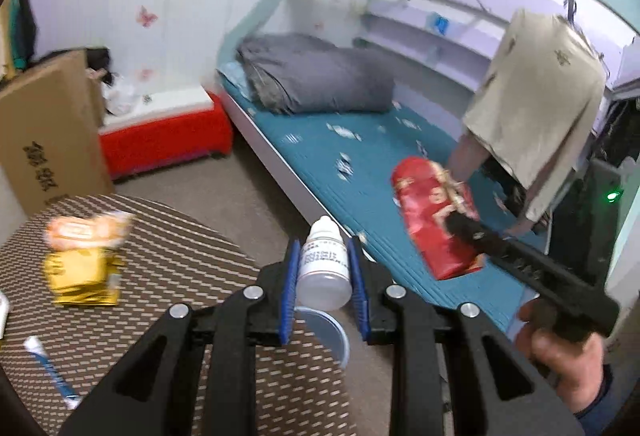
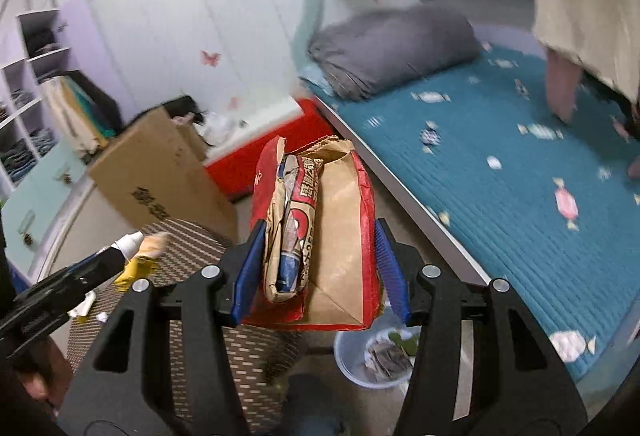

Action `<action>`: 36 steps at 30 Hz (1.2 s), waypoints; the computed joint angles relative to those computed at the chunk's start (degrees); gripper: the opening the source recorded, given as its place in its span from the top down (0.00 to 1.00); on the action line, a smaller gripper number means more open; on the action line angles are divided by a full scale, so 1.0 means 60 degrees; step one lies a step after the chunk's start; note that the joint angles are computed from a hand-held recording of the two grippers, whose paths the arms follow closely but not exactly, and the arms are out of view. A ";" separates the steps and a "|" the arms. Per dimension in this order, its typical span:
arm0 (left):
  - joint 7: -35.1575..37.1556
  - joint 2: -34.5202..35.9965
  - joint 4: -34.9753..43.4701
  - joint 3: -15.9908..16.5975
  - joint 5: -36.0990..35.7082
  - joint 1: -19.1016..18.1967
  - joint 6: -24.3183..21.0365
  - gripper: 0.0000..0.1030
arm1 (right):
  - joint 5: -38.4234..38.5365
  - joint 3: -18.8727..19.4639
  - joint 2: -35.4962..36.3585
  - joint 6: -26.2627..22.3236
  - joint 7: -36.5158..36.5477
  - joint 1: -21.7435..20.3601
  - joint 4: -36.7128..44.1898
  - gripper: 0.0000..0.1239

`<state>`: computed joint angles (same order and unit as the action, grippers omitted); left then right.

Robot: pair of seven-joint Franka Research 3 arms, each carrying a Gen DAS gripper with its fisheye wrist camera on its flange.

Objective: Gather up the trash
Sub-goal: 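Carry bag and bottle to the blue bin and open both tools, then move both tools back over the table toward the tube and box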

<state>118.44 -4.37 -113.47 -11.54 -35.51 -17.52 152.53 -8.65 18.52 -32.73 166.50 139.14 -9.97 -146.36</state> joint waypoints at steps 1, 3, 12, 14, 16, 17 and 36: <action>-0.0188 0.0235 0.0166 -0.0078 0.0220 -0.0033 -0.0089 0.77 | 0.0106 -0.0155 0.0212 0.0000 -0.0059 0.0083 -0.0060 0.58; -0.0677 0.0807 0.0559 -0.0281 0.0841 -0.0068 -0.0271 0.77 | 0.0264 -0.0366 0.0672 0.0098 -0.0127 0.0206 -0.0110 0.58; -0.2516 0.3091 0.2339 -0.0941 0.3626 -0.0112 -0.1319 0.77 | 0.1519 -0.1677 0.2580 0.0709 -0.0778 0.1285 -0.0363 0.58; -0.2837 0.3536 0.2748 -0.0986 0.4129 -0.0126 -0.1602 0.77 | 0.1858 -0.1938 0.2893 0.0793 -0.1009 0.1549 -0.0333 0.57; -0.3133 0.3981 0.3181 -0.0987 0.4705 -0.0197 -0.1943 0.77 | 0.2315 -0.2264 0.3252 0.0892 -0.1389 0.1882 -0.0268 0.57; -0.3125 0.4125 0.3350 -0.1046 0.4806 -0.0156 -0.2143 0.77 | 0.2598 -0.2434 0.3438 0.0950 -0.1621 0.2072 -0.0211 0.57; -0.3567 0.3384 0.2392 -0.1091 0.5868 0.0083 -0.1446 0.10 | 0.4335 -0.1650 0.2773 0.1080 -0.1649 0.1483 -0.1215 0.22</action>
<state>97.04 15.93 -99.12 -18.08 -0.30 -17.02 143.85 17.36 8.62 -16.09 172.98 129.24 -1.07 -153.65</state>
